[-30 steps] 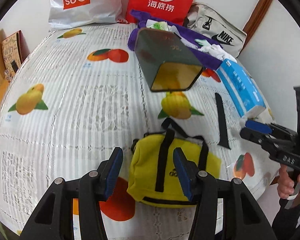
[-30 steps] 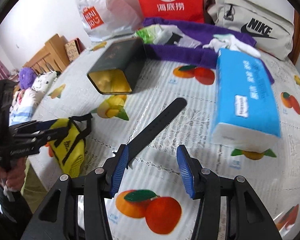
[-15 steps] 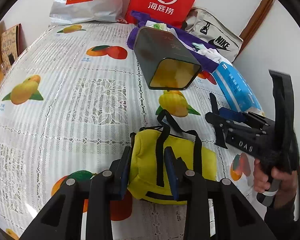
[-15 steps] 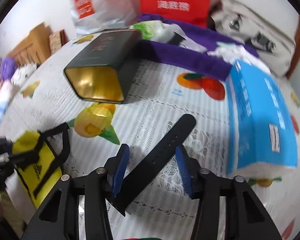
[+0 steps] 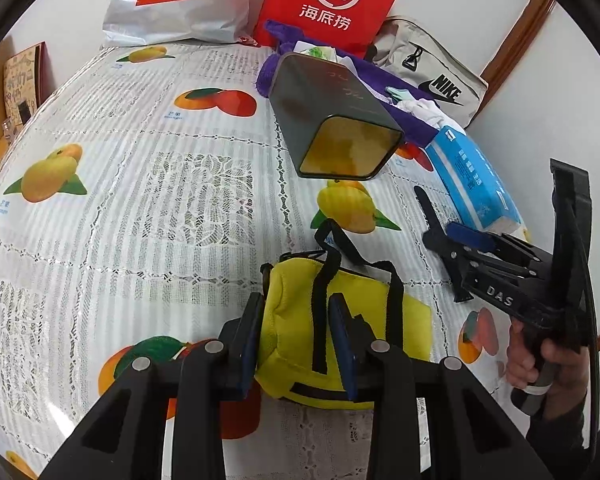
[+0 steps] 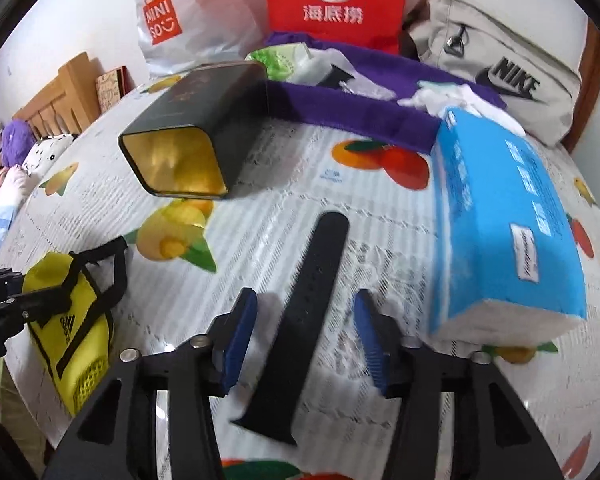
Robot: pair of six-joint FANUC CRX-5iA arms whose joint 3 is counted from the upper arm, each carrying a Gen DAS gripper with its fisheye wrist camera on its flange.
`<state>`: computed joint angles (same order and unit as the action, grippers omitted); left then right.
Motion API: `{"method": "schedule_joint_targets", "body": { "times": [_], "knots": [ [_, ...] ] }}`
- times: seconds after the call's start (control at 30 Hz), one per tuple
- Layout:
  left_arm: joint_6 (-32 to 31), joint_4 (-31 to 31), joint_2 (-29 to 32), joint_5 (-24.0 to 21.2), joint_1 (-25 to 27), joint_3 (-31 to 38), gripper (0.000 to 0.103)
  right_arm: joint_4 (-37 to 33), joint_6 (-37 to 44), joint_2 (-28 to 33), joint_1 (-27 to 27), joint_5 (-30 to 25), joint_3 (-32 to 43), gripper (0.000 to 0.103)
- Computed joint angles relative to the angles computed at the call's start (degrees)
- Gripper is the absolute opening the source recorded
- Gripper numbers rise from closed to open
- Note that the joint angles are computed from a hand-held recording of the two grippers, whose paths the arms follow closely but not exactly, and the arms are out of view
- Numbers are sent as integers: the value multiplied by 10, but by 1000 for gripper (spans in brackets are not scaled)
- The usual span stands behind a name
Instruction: Organize soft objects
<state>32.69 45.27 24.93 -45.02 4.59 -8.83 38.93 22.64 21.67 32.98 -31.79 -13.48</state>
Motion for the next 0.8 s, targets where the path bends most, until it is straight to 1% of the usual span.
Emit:
{"method": "schedule_joint_targets", "body": {
  "times": [0.03, 0.17, 0.23, 0.33, 0.37, 0.43, 0.47, 0.5, 0.53, 0.57, 0.63, 0.8],
  "knots": [
    [0, -1, 0, 0, 0, 0, 31, 8, 4, -1, 1, 6, -3, 21],
    [7, -9, -3, 5, -2, -1, 31, -19, 27, -11, 2, 1, -5, 22],
    [12, -13, -3, 6, -3, 1, 31, -18, 20, -12, 3, -2, -8, 26],
    [16, -14, -2, 1, -4, 3, 36, 27, -32, -12, 4, 5, -23, 27],
    [18, -17, -2, 2, -5, 3, 36, 41, -41, -11, 4, 9, -27, 26],
    [19, -18, -4, 8, -7, 1, 36, 52, -39, -14, -1, 28, -36, 21],
    [15, -14, -5, 12, -9, -2, 36, 52, -31, -17, -3, 37, -40, 21],
    [7, -8, -6, 15, -10, -5, 36, 44, -22, -22, -5, 45, -44, 21],
    [1, -1, -6, 19, -11, -9, 30, 34, -14, -26, -6, 49, -46, 21],
    [-4, 4, -5, 18, -11, -10, 28, 17, -2, -33, -6, 53, -50, 21],
    [1, 7, -4, 14, -11, -9, 26, -10, 20, -48, -5, 58, -58, 20],
    [1, 11, -12, 20, -18, -17, 24, 13, -10, -87, 2, 49, -104, 20]
  ]
}}
